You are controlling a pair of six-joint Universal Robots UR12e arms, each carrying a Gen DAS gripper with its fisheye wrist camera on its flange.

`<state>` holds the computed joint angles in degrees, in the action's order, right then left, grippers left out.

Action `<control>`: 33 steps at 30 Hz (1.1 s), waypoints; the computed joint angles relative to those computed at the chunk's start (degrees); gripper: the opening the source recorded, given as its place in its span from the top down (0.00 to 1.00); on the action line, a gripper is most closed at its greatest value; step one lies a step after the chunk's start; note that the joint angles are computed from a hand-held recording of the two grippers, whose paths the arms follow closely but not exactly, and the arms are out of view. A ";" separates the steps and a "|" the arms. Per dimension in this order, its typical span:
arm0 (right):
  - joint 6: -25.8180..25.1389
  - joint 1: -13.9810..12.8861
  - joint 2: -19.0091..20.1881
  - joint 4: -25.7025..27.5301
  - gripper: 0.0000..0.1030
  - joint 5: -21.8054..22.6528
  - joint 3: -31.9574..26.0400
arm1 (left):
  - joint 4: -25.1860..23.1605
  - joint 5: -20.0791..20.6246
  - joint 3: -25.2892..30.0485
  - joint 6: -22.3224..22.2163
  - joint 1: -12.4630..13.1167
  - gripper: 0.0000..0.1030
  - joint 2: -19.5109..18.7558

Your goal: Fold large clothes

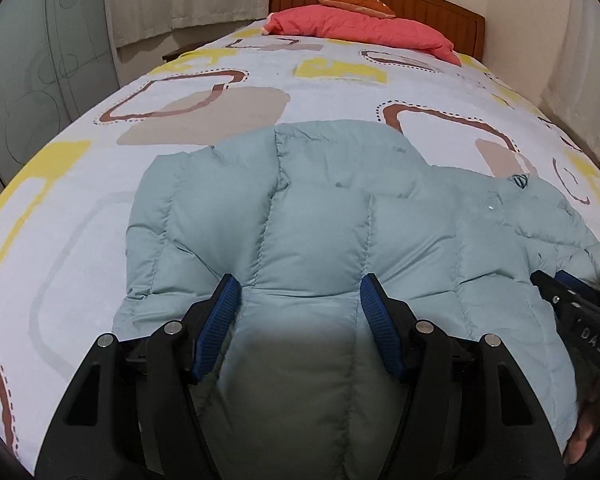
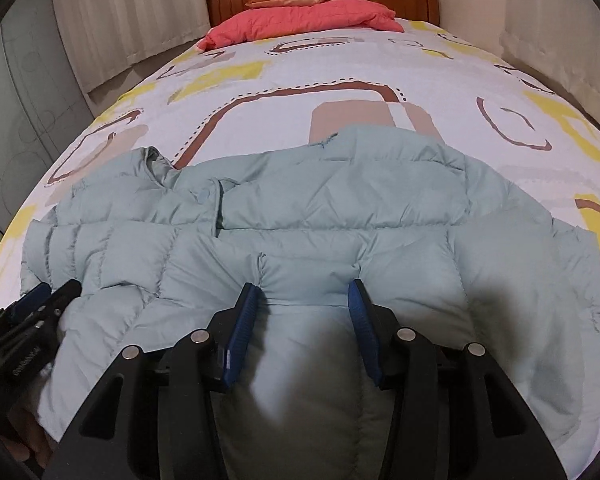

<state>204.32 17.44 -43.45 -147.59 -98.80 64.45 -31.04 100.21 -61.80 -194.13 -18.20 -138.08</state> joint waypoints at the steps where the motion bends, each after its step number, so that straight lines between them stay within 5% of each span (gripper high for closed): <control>1: 0.15 -0.13 -0.46 -0.19 0.54 0.50 0.54 | 0.17 -0.89 -0.81 -0.51 0.16 0.39 0.70; 3: 1.07 -0.38 -2.18 -2.84 0.54 0.51 3.32 | 1.79 -2.72 -3.19 -1.61 0.57 0.39 2.32; 7: 2.40 -0.02 -4.53 -4.30 0.54 -7.31 8.04 | 4.46 -1.08 -7.18 -2.95 0.92 0.39 4.19; 13: 3.93 -0.95 -6.39 -4.28 0.54 -3.42 10.51 | 4.37 -2.28 -9.31 -4.43 1.24 0.39 6.03; 28: 2.20 -0.50 -5.95 -5.92 0.53 -6.22 12.70 | 4.80 1.79 -10.18 -3.37 1.32 0.39 5.04; 33: 2.08 -0.33 -6.43 -5.73 0.50 -7.08 12.89 | 4.08 0.27 -11.08 -3.90 1.62 0.39 6.33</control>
